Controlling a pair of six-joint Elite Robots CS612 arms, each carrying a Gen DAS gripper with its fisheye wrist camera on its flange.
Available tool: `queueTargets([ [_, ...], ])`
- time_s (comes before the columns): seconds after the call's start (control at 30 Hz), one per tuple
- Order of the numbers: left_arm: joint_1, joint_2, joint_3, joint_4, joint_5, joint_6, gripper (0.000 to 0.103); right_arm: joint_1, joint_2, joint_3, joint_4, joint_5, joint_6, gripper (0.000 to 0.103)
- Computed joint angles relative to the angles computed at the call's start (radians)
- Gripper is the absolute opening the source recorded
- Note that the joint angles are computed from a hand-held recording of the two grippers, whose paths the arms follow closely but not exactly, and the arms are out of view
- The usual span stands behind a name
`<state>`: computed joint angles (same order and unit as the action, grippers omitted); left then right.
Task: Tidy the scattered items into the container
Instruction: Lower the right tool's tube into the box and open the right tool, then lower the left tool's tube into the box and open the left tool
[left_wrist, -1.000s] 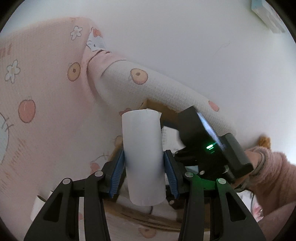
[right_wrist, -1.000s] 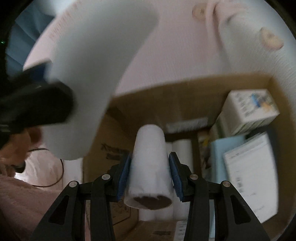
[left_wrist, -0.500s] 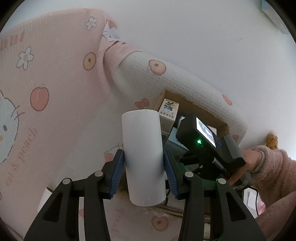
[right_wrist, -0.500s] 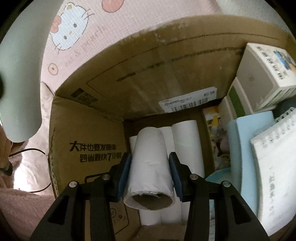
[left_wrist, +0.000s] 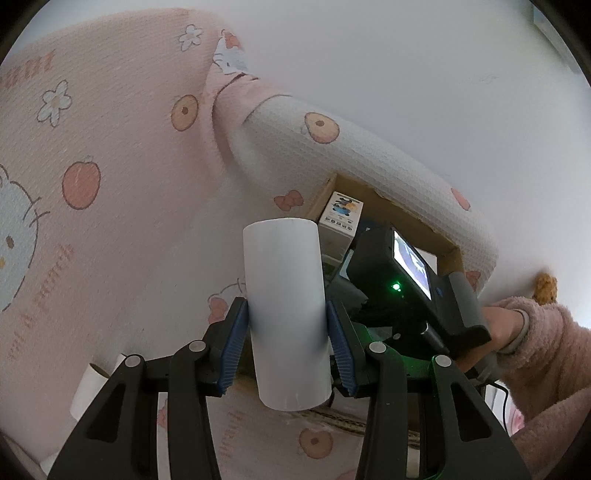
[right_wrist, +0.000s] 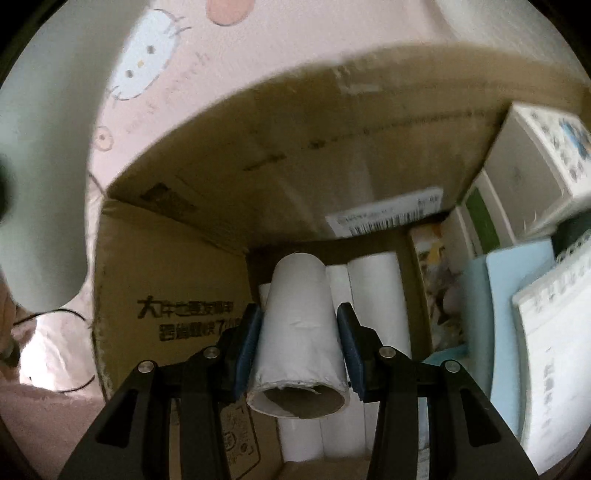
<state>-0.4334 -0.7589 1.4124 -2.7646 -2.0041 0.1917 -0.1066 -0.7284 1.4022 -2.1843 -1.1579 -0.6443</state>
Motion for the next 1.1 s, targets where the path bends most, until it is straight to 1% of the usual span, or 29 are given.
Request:
queueTargets([
  [0.07,-0.001,0.001,-0.004,0.007,0.007,-0.003,0.048,-0.001,0.007,-0.015,0.044,0.005,-0.002,0.04],
  [0.13,-0.003,0.003,-0.008,0.019,0.013,-0.005,0.048,0.004,0.018,-0.036,0.104,-0.014,-0.014,0.04],
  [0.2,-0.004,0.004,-0.01,0.031,0.015,0.0,0.048,0.008,0.021,-0.041,0.118,-0.042,-0.015,0.04],
  [0.3,-0.008,0.001,-0.004,0.038,0.023,0.02,0.048,0.006,0.025,-0.05,0.138,-0.05,-0.018,0.04],
  [0.47,-0.014,0.001,-0.006,0.062,0.031,0.033,0.048,0.009,0.049,-0.094,0.238,-0.082,-0.013,0.04],
  [0.53,-0.016,0.001,-0.007,0.061,0.03,0.031,0.048,0.008,0.048,-0.093,0.227,-0.091,-0.001,0.04],
  [0.57,-0.017,0.001,-0.007,0.061,0.033,0.03,0.048,0.004,0.048,-0.098,0.243,-0.074,-0.036,0.04],
  [0.67,-0.022,0.001,-0.008,0.063,0.054,0.029,0.048,-0.018,0.025,-0.078,0.197,-0.022,-0.005,0.043],
  [0.77,-0.028,0.003,-0.013,0.081,0.058,0.023,0.048,-0.036,-0.007,-0.036,0.089,0.0,0.015,0.05],
  [0.83,-0.031,0.005,-0.025,0.117,0.048,0.024,0.048,-0.048,-0.028,-0.006,0.009,0.002,0.036,0.051],
  [0.9,-0.036,0.006,-0.036,0.156,0.046,0.02,0.048,-0.057,-0.039,0.01,-0.029,0.007,0.052,0.051],
  [0.93,-0.039,0.008,-0.045,0.186,0.041,0.013,0.048,-0.053,-0.044,0.014,-0.047,0.006,0.068,0.051],
  [1.03,-0.043,0.02,-0.08,0.275,-0.006,-0.003,0.048,-0.068,-0.063,0.048,-0.103,-0.017,0.08,0.052],
  [1.1,-0.049,0.024,-0.087,0.295,-0.014,-0.013,0.048,-0.068,-0.077,0.072,-0.146,-0.034,0.088,0.052],
])
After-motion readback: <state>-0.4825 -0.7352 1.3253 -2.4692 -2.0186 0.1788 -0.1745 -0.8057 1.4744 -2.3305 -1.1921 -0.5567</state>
